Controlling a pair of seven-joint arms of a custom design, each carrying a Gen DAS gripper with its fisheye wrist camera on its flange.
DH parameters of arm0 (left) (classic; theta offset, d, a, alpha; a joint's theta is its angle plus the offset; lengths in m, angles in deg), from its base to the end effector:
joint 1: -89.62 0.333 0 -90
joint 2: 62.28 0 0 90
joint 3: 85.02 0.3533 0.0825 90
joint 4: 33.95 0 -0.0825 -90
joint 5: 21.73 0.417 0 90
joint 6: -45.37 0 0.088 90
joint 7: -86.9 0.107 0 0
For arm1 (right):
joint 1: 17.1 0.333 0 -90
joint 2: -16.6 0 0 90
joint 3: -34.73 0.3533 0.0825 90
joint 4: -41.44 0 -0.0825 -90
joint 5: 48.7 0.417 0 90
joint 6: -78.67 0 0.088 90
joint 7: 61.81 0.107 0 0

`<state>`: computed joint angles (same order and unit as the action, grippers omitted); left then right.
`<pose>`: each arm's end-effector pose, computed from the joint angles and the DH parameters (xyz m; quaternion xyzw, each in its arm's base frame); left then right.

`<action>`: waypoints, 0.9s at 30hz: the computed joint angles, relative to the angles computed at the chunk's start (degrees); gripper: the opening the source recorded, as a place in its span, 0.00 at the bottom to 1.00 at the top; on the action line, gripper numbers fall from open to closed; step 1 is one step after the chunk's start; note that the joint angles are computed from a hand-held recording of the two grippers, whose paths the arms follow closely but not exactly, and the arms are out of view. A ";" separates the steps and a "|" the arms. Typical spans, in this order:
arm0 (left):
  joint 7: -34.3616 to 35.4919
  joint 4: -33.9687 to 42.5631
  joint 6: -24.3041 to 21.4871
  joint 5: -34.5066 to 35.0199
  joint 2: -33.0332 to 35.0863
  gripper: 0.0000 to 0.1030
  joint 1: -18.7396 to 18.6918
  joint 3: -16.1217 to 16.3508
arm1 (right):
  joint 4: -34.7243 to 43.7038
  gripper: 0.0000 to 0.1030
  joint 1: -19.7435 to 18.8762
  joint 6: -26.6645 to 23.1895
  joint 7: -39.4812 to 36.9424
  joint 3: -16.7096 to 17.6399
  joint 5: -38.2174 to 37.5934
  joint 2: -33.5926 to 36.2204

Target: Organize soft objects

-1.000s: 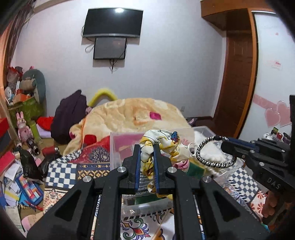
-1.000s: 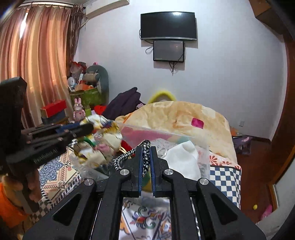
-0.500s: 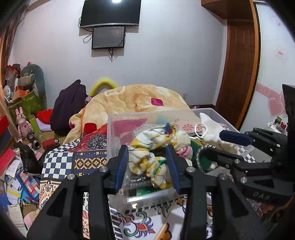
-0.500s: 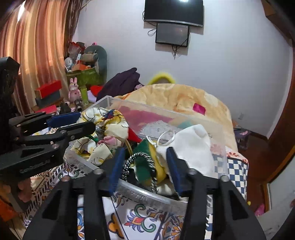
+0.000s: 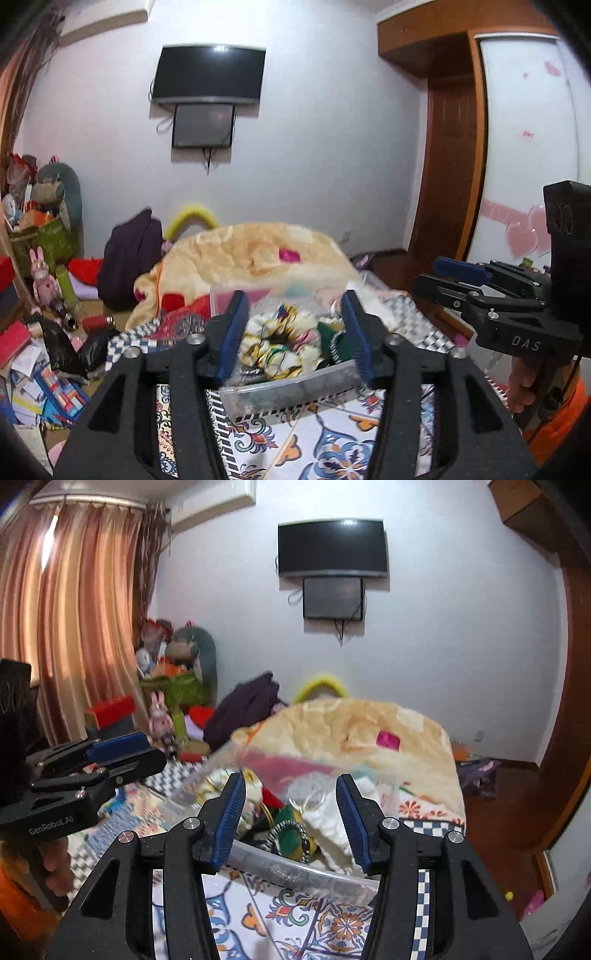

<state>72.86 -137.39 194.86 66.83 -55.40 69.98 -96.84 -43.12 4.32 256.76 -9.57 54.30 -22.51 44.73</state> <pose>0.5654 -0.3634 0.5616 -0.6060 0.5417 -0.4310 0.3918 0.6547 0.4321 0.5587 -0.7683 0.3187 -0.2250 0.5075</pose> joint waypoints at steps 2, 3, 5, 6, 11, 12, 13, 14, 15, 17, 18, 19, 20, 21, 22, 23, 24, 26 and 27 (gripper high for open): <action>-1.78 -0.54 -1.08 2.23 -1.29 0.60 -0.54 -0.37 | -1.95 0.52 -3.31 2.58 -2.67 4.51 1.81 -0.99; -2.50 -0.77 -1.51 3.14 -1.84 0.64 -0.68 -0.62 | -3.19 0.56 -5.80 4.30 -4.38 7.90 2.90 -1.53; -3.89 -1.30 -2.80 4.66 -2.99 0.71 -0.95 -1.28 | -5.10 0.61 -11.17 7.08 -6.97 14.98 4.02 -1.86; -4.21 -1.36 -3.46 5.08 -3.27 0.76 -1.01 -1.59 | -6.14 0.65 -13.98 8.16 -7.66 18.51 4.01 -2.02; -6.22 -2.71 -8.36 6.35 -5.19 0.96 -1.63 -3.17 | -8.86 0.81 -19.49 12.53 -5.80 25.55 0.70 -2.09; -6.47 -3.04 -8.74 6.44 -5.60 0.97 -1.61 -3.37 | -9.29 0.82 -19.59 13.24 -5.20 25.62 -0.04 -2.31; -6.54 -3.25 -8.93 6.38 -5.88 0.97 -1.54 -3.54 | -9.45 0.84 -19.33 13.52 -4.57 25.24 -0.71 -2.45; -6.54 -3.42 -9.07 6.25 -6.11 0.99 -1.48 -3.71 | -9.69 0.86 -19.25 13.89 -3.89 25.10 -1.36 -2.58; -6.75 -3.62 -9.26 6.27 -6.33 1.00 -1.42 -3.86 | -9.97 0.91 -19.26 14.42 -3.17 25.08 -1.98 -2.64; -7.05 -3.99 -9.50 6.12 -6.71 1.00 -1.27 -4.10 | -10.47 0.99 -19.66 15.57 -1.69 25.46 -3.37 -2.51; -7.13 -4.12 -9.53 5.96 -6.83 1.00 -1.19 -4.19 | -10.58 1.00 -19.59 16.31 -1.00 25.44 -4.07 -2.34; -7.19 -4.21 -9.63 5.77 -6.92 1.00 -1.11 -4.26 | -10.69 1.00 -19.47 16.49 -0.36 25.16 -4.72 -2.34; -7.30 -4.25 -9.72 5.73 -6.94 1.00 -1.05 -4.34 | -10.59 1.00 -18.90 16.42 0.25 24.37 -5.17 -2.43; -7.25 -4.27 -9.70 5.63 -6.95 1.00 -0.96 -4.36 | -10.78 1.00 -18.87 16.46 0.95 24.15 -5.77 -2.54; -7.15 -4.30 -9.88 5.58 -6.95 1.00 -0.93 -4.42 | -11.22 1.00 -18.81 16.67 1.68 23.82 -6.25 -2.86; -7.10 -4.33 -10.17 5.61 -6.91 1.00 -0.95 -4.50 | -11.84 1.00 -18.79 17.07 2.43 23.60 -6.75 -3.19; -7.05 -4.44 -10.43 5.60 -6.99 1.00 -1.00 -4.59 | -11.93 1.00 -18.36 17.19 3.12 22.99 -7.14 -3.34; -6.73 -4.41 -11.02 5.58 -6.85 1.00 -1.16 -4.79 | -12.75 1.00 -18.50 17.74 4.70 22.80 -8.28 -3.81; -6.51 -4.52 -11.17 5.58 -6.91 1.00 -1.23 -4.83 | -12.85 1.00 -18.39 17.79 5.46 22.54 -8.82 -3.84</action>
